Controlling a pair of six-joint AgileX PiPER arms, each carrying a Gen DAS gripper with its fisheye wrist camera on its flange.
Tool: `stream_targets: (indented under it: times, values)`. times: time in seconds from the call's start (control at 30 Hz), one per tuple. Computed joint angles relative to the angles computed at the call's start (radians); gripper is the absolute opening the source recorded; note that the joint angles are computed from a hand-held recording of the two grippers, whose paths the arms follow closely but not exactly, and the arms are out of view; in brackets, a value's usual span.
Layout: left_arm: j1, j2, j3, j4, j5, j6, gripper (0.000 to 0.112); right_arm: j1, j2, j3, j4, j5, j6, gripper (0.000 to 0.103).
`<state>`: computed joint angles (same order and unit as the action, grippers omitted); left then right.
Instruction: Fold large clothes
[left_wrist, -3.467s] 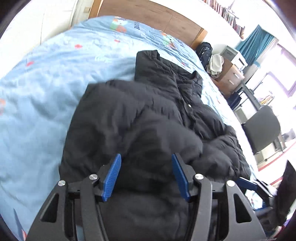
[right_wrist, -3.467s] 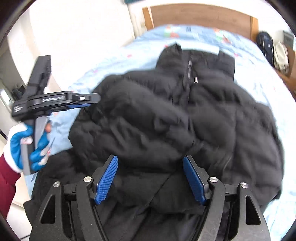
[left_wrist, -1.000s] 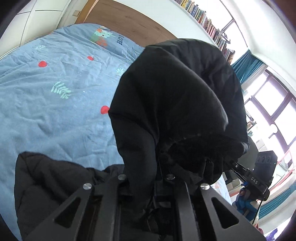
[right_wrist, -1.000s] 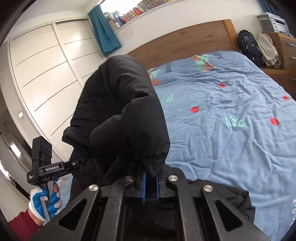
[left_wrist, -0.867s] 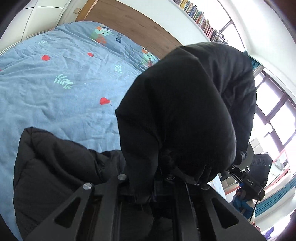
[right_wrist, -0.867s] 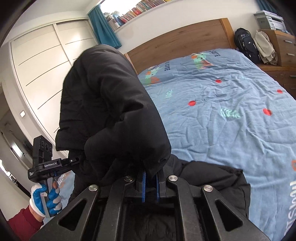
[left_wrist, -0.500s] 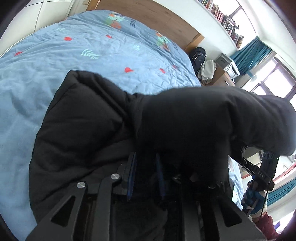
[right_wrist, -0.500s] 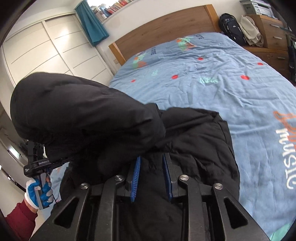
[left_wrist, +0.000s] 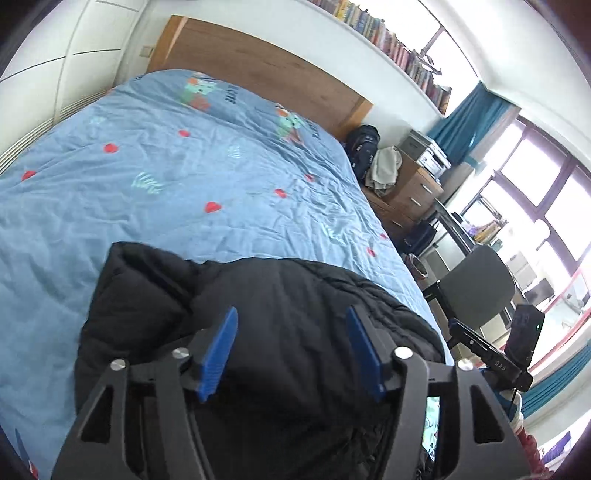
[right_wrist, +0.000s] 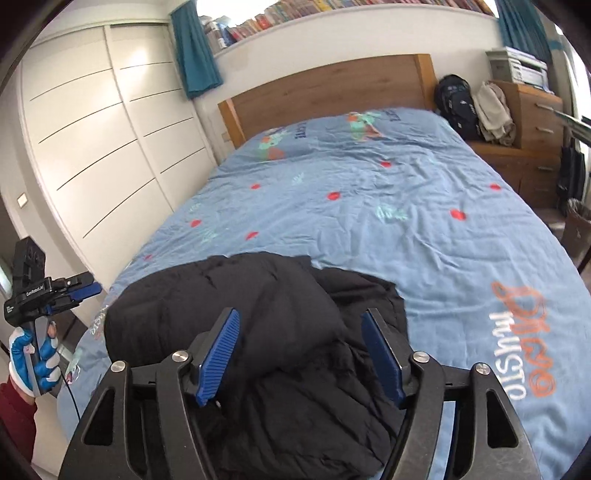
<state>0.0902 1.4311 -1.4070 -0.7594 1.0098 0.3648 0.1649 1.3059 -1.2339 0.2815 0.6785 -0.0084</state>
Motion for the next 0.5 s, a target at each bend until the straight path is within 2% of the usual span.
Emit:
stream_targets:
  times: [0.1, 0.2, 0.3, 0.37, 0.43, 0.5]
  values:
    - [-0.156, 0.055, -0.06, 0.105, -0.051, -0.108, 0.063, 0.109, 0.124, -0.12, -0.071, 0.004, 0.06, 0.071]
    - [-0.295, 0.089, -0.004, 0.213, -0.16, -0.189, 0.063, 0.181, 0.179, -0.126, -0.109, -0.014, 0.07, 0.071]
    - [-0.333, 0.083, 0.168, 0.267, -0.29, -0.169, 0.063, 0.203, 0.177, -0.019, -0.094, -0.062, 0.036, 0.071]
    - [-0.314, 0.077, 0.304, 0.239, -0.383, -0.103, 0.063, 0.222, 0.181, 0.078, -0.112, -0.105, 0.036, 0.071]
    - [-0.28, 0.057, 0.434, 0.126, -0.451, 0.026, 0.064, 0.241, 0.197, 0.16, -0.153, -0.151, 0.079, 0.072]
    - [-0.302, 0.05, 0.524, 0.106, -0.545, 0.084, 0.064, 0.24, 0.207, 0.258, -0.107, -0.227, 0.047, 0.073]
